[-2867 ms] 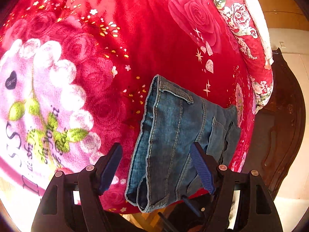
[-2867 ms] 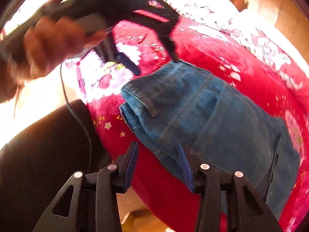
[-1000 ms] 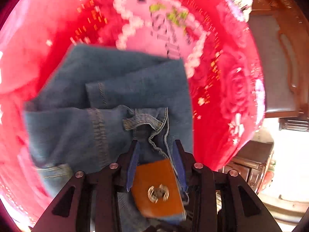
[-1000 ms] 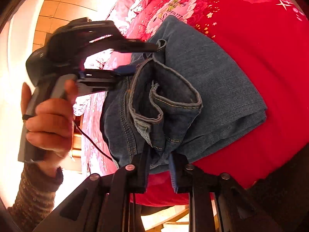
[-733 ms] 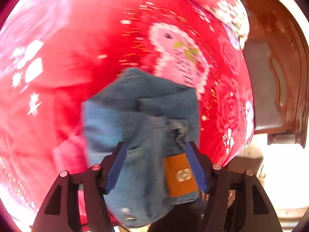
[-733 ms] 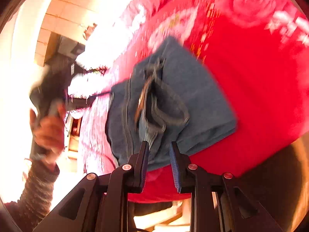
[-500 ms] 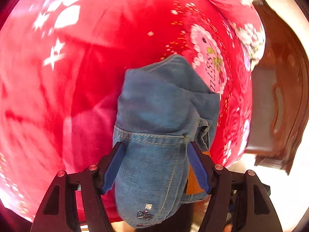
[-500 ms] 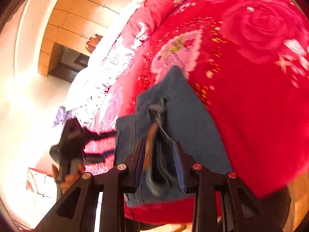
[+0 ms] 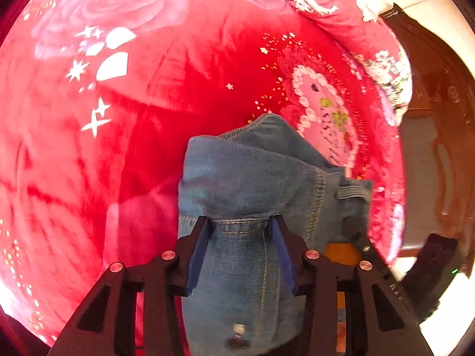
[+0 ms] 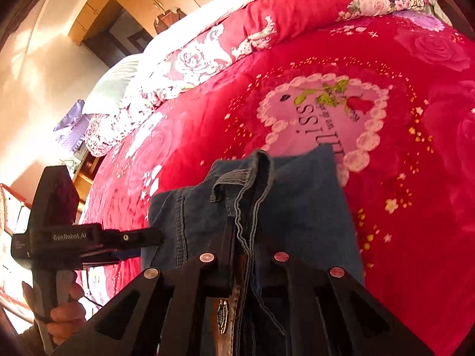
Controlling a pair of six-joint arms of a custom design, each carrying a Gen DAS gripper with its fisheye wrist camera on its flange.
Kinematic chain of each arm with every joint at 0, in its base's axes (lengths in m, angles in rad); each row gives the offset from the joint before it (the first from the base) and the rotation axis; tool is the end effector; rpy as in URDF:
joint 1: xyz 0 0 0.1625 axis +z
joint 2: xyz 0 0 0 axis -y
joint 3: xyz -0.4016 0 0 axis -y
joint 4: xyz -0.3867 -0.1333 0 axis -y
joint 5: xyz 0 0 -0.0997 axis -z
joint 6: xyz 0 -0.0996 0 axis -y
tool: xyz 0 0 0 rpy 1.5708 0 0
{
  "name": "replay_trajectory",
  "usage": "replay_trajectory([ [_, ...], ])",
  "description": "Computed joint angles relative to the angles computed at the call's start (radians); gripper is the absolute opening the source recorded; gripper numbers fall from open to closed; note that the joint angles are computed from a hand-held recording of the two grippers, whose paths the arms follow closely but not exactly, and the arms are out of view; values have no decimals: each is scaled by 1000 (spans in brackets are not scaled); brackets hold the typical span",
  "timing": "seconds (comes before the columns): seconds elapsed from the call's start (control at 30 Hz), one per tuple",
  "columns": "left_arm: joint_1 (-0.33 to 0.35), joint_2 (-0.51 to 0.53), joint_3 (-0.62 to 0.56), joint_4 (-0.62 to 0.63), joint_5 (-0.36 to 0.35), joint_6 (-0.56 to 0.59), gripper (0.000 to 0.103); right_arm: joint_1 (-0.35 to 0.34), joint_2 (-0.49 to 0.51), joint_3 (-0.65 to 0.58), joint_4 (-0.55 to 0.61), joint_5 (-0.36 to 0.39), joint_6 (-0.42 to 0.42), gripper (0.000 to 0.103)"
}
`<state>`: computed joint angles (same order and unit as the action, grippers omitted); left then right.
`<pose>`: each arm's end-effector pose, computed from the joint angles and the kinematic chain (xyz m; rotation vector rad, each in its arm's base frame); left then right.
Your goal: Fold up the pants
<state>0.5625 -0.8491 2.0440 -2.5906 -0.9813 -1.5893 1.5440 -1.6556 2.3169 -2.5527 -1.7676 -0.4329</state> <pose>-0.3148 -0.4215 0.0054 -0.7112 2.6324 -0.7328 0.1032 -0.3995 0.2639 0.5308 -2.8039 0.3851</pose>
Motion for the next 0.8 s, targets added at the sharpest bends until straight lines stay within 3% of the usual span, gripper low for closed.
replay_trajectory([
  [0.13,26,80,-113,186,-5,-4,44,-26,103,-17,-32,-137,0,11],
  [0.3,-11,69,-114,221,0,-20,43,-78,57,-31,29,-49,65,19],
  [0.4,-49,45,-84,224,-1,-67,43,-62,17,-38,76,-48,68,22],
  [0.6,-115,14,-95,364,1,-129,43,-58,-102,-28,192,-33,98,32],
  [0.8,-164,-14,-76,412,-20,-188,43,-88,-174,-15,272,-39,132,34],
])
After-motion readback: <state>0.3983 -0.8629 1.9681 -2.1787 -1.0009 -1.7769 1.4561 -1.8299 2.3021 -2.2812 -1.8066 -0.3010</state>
